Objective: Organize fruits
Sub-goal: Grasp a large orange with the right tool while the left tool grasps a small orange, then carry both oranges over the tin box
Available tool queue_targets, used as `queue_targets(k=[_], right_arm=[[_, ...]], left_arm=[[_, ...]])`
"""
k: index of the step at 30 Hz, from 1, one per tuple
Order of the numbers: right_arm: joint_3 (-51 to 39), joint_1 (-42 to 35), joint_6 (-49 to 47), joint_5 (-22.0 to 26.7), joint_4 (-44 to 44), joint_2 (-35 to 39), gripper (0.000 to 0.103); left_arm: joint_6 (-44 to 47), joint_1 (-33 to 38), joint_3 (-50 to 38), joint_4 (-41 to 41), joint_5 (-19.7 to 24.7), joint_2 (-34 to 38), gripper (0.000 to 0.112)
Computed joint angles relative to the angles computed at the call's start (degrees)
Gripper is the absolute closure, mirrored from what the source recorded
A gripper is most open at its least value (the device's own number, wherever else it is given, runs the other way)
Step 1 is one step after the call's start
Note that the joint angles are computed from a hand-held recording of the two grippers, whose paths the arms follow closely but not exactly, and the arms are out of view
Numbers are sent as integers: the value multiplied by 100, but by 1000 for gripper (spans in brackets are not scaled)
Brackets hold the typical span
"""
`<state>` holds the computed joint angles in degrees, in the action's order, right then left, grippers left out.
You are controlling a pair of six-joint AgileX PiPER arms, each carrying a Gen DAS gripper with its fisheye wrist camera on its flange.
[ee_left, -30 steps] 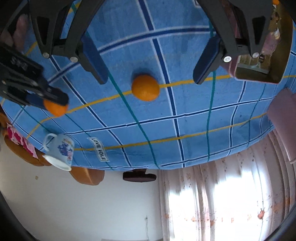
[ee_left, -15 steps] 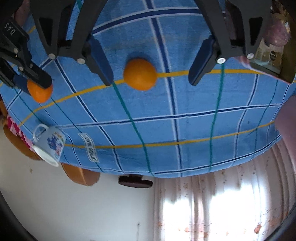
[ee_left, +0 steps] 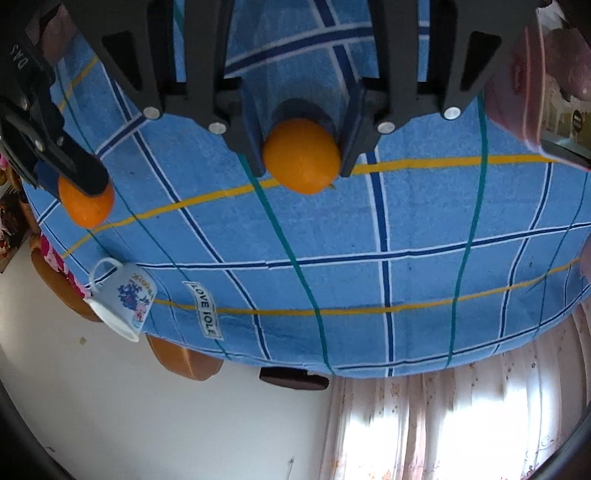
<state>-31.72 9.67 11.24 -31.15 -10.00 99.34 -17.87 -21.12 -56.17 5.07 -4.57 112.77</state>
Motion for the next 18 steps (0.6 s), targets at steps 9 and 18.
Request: queue_targets(k=[9, 18], right_arm=[[298, 64, -216, -548, 24, -121, 54], [773, 302, -753, -1291, 477, -281, 54]], left_arm=[[2049, -319, 1062, -1991, -1077, -650, 71], [2370, -544, 1850, -2334, -1958, -1078, 71]])
